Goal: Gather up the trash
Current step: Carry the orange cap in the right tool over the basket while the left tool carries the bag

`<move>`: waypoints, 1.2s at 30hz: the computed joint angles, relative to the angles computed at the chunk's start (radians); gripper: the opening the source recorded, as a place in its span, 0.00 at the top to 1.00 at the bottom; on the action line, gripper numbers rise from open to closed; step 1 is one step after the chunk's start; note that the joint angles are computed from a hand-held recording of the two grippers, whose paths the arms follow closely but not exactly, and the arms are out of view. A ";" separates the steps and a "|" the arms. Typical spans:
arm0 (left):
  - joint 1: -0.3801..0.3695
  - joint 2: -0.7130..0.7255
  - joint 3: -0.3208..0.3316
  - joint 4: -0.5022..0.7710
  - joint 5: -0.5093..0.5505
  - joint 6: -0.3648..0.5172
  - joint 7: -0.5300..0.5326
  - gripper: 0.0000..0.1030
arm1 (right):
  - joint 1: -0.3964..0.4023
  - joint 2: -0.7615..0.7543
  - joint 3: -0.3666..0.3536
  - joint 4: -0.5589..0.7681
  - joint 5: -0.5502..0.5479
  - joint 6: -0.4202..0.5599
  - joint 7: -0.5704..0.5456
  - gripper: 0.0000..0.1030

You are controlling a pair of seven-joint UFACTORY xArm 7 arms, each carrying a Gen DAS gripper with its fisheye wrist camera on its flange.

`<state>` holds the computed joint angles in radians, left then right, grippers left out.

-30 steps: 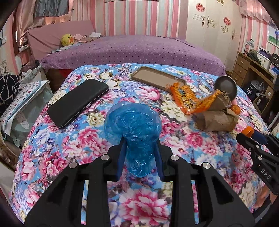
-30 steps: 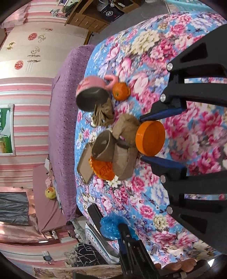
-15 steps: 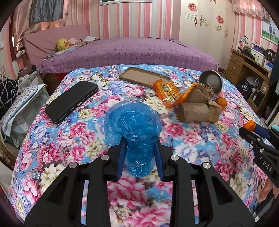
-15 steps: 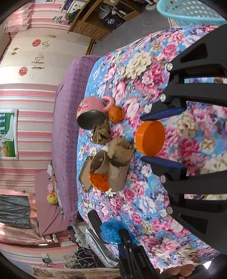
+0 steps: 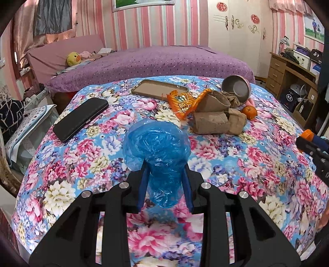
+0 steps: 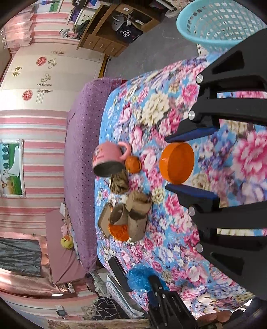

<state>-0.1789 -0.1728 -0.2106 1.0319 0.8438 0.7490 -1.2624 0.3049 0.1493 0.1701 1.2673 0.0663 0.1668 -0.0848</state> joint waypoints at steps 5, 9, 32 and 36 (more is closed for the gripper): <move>-0.014 0.016 -0.021 0.028 0.027 0.041 -0.056 0.72 | -0.039 -0.025 0.012 -0.021 0.073 -0.009 -0.068 0.60; -0.040 0.041 -0.026 0.058 0.042 0.067 -0.093 0.72 | -0.063 -0.040 0.017 -0.035 0.146 -0.012 -0.126 0.60; -0.281 0.260 0.011 0.340 0.131 0.178 -0.142 0.72 | -0.147 -0.143 -0.074 -0.122 0.527 -0.006 -0.446 0.60; -0.324 0.305 0.022 0.405 0.143 0.192 -0.150 0.72 | -0.165 -0.157 -0.102 -0.136 0.558 -0.003 -0.474 0.60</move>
<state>-0.5027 0.1326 -0.1891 1.4371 0.9868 0.9407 -1.4127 0.1401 -0.0072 0.0682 1.1314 0.6248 0.1636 -0.5590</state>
